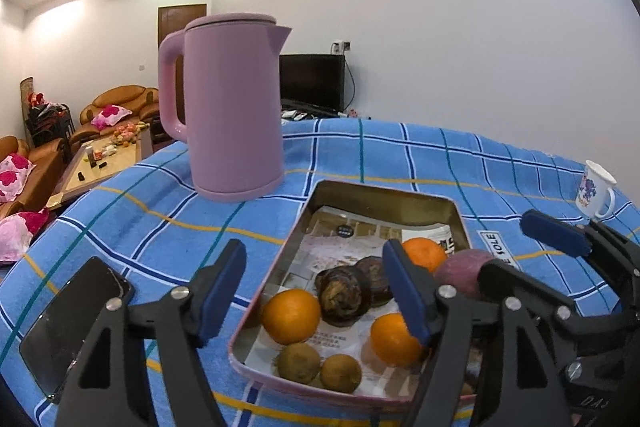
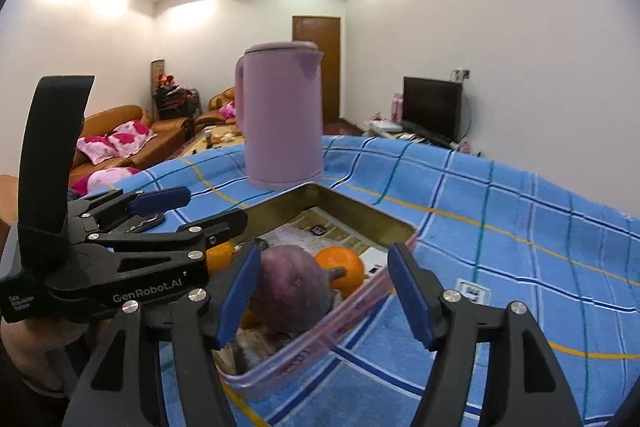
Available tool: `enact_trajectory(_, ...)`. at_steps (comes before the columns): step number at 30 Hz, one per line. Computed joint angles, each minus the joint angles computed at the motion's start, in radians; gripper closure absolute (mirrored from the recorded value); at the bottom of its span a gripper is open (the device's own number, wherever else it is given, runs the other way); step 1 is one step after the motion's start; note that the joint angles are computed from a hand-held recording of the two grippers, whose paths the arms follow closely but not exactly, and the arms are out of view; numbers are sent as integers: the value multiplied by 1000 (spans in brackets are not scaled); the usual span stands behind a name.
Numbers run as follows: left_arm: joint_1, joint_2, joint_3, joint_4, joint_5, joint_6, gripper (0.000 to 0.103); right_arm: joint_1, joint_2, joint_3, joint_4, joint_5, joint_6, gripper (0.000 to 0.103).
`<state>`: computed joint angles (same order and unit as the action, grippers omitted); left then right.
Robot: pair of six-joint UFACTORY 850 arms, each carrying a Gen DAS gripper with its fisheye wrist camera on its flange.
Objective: Organize fruits
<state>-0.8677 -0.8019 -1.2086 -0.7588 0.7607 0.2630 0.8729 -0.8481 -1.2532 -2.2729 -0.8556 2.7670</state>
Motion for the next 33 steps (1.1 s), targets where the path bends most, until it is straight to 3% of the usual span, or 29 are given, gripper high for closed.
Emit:
enact_trajectory(7, -17, -2, 2, -10, 44, -3, 27, 10, 22, 55, 102, -120, 40, 35)
enact_trajectory(20, -33, -6, -3, -46, 77, 36, 22, -2, 31, 67, 144, -109, 73, 34)
enact_trajectory(23, -36, -5, 0, -54, 89, 37, 19, -2, 30, 65, 156, -109, 73, 26)
enact_trajectory(28, -38, -5, 0, -63, 94, 46, 18, 0, 31, 69, 159, -120, 81, 24)
enact_trajectory(33, -43, -5, 3, -75, 111, 48, 4, 2, 29, 64, 166, -119, 65, 24)
